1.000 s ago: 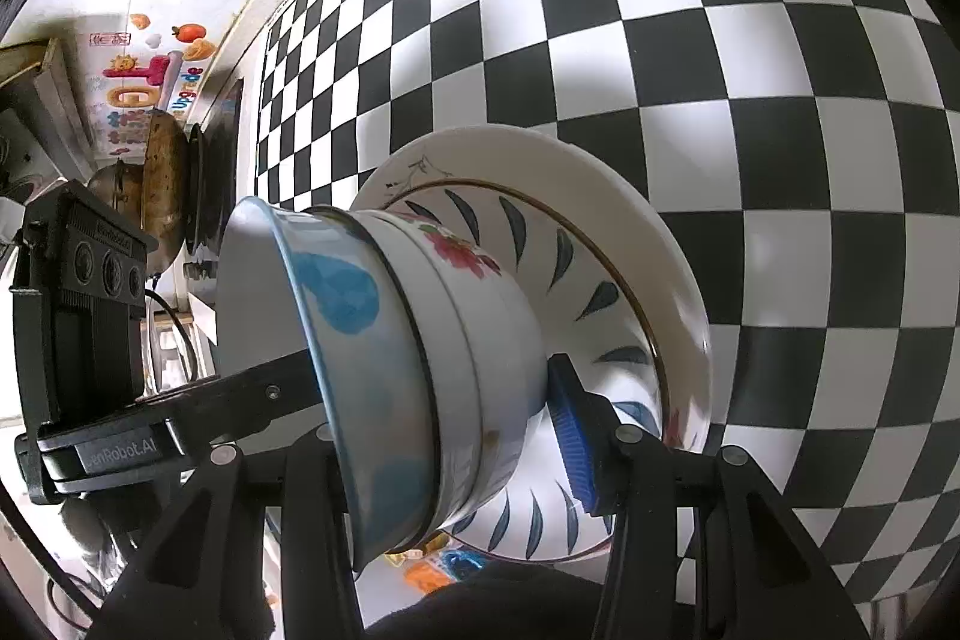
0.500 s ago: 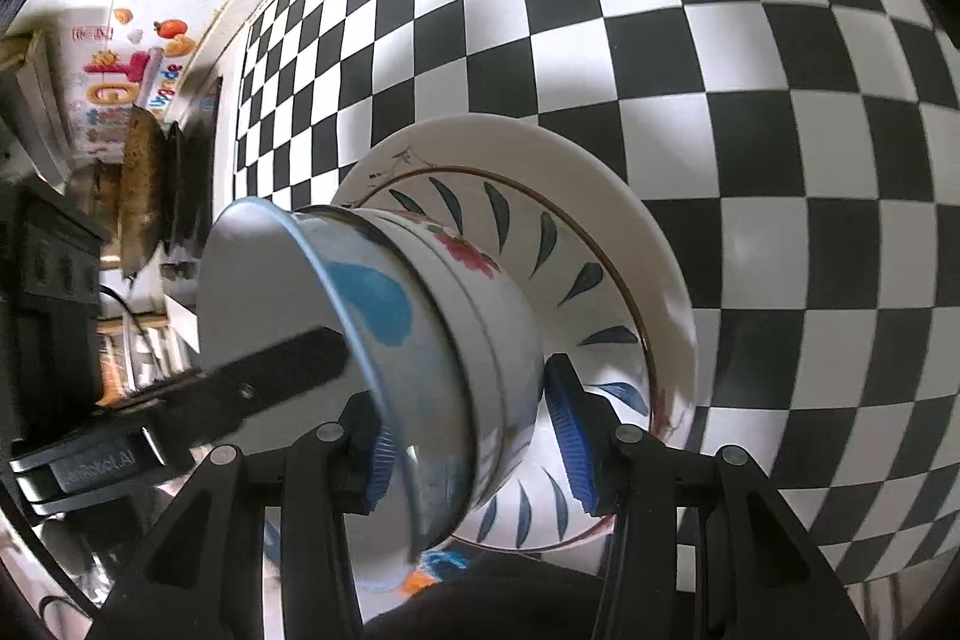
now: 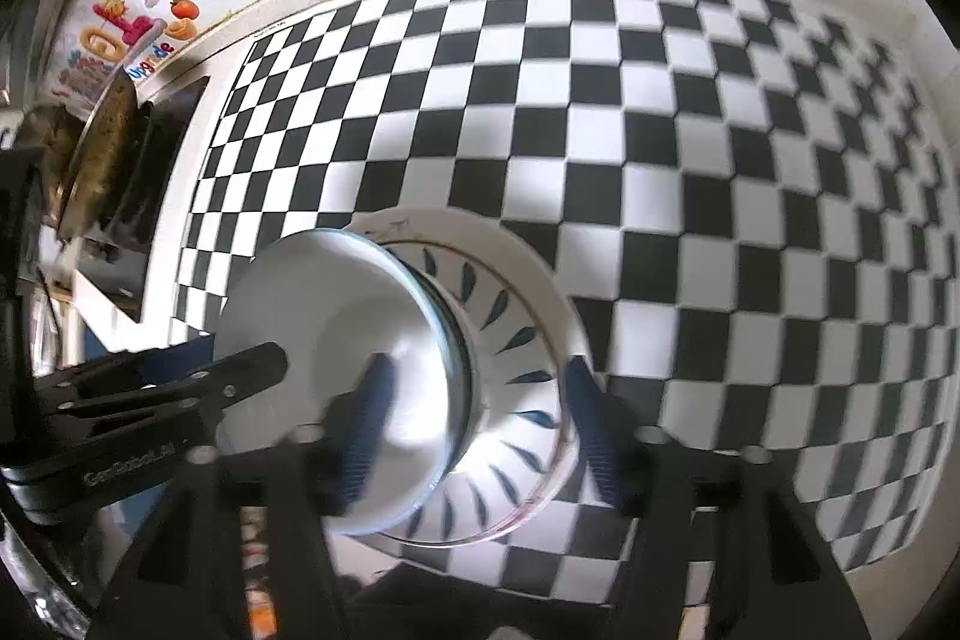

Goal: Organize plates and bowls
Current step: 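Open both tools and release the bowl stack on the plates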

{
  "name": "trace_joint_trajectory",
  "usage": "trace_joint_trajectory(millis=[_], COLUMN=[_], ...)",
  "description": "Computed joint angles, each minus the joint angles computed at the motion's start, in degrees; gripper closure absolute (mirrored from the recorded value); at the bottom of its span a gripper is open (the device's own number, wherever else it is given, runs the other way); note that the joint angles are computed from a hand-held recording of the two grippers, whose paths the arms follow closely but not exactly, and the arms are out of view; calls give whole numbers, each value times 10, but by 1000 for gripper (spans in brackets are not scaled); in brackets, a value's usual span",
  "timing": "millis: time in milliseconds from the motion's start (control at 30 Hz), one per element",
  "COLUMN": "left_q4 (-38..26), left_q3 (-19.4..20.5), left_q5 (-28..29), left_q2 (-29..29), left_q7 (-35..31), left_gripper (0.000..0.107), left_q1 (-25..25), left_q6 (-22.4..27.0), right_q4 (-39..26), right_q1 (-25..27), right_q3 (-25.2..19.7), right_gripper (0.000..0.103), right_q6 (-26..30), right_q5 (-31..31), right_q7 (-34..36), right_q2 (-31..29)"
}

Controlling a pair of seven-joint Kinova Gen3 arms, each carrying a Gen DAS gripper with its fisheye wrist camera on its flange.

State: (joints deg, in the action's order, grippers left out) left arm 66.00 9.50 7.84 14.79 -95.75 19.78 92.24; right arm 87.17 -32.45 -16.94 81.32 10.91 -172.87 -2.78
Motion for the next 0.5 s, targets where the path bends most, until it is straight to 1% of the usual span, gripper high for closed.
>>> trace_joint_trajectory(millis=[33, 67, 100, 133, 200, 300, 367, 500], left_q4=[8, 19, 32, 41, 58, 82, 86, 98], left_q3=[2, 5, -3, -2, -3, -6, -4, -8], left_q5=[-3, -16, -29, -34, -24, -18, -16, -3], left_q2=[-10, -24, -40, -49, -71, -103, -114, -149], left_q7=[-3, -4, -8, -10, -19, -33, -34, -53], left_gripper=[25, 20, 12, 8, 8, 7, 7, 6], left_q1=[-2, 0, 10, 9, -3, -16, -22, -36], left_q6=[-11, -30, -51, -64, -90, -127, -135, -151], right_q4=[-10, -21, -33, -43, -62, -90, -111, -146], right_q1=[-6, -10, -19, -27, -49, -88, -115, -165], right_q3=[-7, -10, -17, -21, -31, -45, -49, -49], right_gripper=[17, 11, 8, 5, 0, 0, 0, 0], right_q6=[17, 30, 52, 70, 110, 164, 208, 266], right_q5=[13, 22, 36, 47, 79, 130, 155, 189], right_q7=[-6, -10, -18, -24, -48, -86, -106, -140], right_q2=[3, 6, 11, 16, 23, 34, 45, 59])
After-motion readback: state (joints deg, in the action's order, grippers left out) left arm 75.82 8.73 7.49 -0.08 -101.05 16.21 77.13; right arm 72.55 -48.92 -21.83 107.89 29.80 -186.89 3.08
